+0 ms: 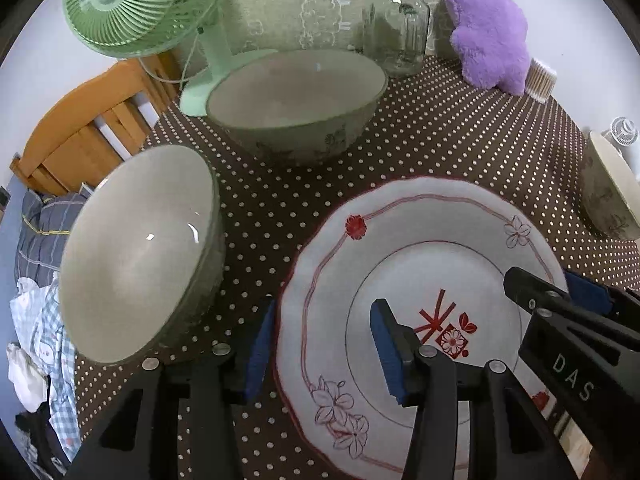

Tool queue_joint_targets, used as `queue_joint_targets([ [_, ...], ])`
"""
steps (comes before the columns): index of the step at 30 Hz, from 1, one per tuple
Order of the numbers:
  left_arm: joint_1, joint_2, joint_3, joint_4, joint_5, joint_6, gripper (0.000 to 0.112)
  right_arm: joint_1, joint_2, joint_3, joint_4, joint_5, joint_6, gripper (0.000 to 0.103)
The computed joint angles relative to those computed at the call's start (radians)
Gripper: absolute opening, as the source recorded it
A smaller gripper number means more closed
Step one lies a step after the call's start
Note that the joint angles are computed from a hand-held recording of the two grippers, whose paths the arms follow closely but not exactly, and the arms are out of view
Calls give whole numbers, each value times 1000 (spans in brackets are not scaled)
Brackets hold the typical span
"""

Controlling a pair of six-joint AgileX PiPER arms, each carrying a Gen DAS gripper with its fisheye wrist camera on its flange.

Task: Organize plates and bowls
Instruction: 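Grasp the red-rimmed plate rim with both tools and lift it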

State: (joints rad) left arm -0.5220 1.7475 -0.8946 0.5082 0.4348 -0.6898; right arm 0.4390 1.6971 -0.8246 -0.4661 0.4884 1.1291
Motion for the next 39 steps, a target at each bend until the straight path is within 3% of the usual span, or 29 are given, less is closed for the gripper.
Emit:
queue_joint_targets([
  [4,-14,16,-6,50,1,-45,52,-7,31,-17,19,-3,-20,48],
  [12,-9,22,-19,2,5,2,51,8,39,-32,16,18,-15,48],
  [21,-4,-55,26,-24,13,35,51,65,-11,-20,-2,70,40,48],
  [30,4,-192,81,-99,37,128,51,166,-113,-9,-41,191,153,48],
  [39,29,-349,139,-217,67,294,51,315,-212,-28,-73,379,300,48],
])
